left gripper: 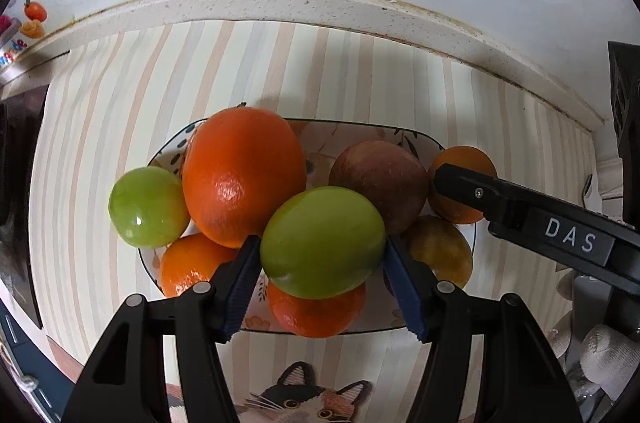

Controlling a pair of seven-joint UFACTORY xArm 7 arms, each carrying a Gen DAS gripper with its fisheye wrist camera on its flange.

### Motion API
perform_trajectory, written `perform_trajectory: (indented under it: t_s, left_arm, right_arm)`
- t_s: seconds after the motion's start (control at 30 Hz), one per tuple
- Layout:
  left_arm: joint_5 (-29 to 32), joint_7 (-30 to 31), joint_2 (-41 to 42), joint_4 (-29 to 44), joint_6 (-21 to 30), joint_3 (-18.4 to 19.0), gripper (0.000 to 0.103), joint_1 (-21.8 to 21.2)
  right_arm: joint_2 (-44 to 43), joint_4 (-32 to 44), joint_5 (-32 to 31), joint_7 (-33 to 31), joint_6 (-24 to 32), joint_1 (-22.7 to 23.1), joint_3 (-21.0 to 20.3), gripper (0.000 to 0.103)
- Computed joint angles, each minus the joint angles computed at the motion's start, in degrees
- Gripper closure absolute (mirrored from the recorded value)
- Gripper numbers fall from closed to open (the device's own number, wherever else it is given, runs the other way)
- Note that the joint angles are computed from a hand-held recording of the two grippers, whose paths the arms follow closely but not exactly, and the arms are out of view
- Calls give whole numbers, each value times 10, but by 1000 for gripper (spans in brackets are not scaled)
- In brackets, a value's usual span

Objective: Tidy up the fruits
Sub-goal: 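Open both grippers and withdraw them from the plate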

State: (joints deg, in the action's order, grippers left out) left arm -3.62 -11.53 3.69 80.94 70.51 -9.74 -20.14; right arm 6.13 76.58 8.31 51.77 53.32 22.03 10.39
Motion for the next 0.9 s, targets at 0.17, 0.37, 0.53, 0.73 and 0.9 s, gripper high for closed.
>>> perform_trajectory:
  t_s: [0.17, 0.37, 0.53, 0.73, 0.9]
  left_arm:
    - [-14, -4, -27, -14, -4, 4, 39, 7]
    - [15, -9, -79, -49, -11, 7, 15, 18]
    - [26, -6, -136, -94, -17, 10, 15, 30]
    - [26, -4, -223, -154, -22, 7, 14, 40]
    - [29, -15, -293, -186, -18, -1, 14, 44]
  right_arm:
    - [-17, 4, -30, 11, 20, 5, 1, 11]
    - [-42, 30, -124, 42, 81, 32, 17, 8]
    - [-64, 44, -181, 79, 120, 61, 41, 8]
    - [-87, 55, -225, 125, 149, 92, 69, 8]
    - [-103, 74, -266, 165, 183, 113, 90, 8]
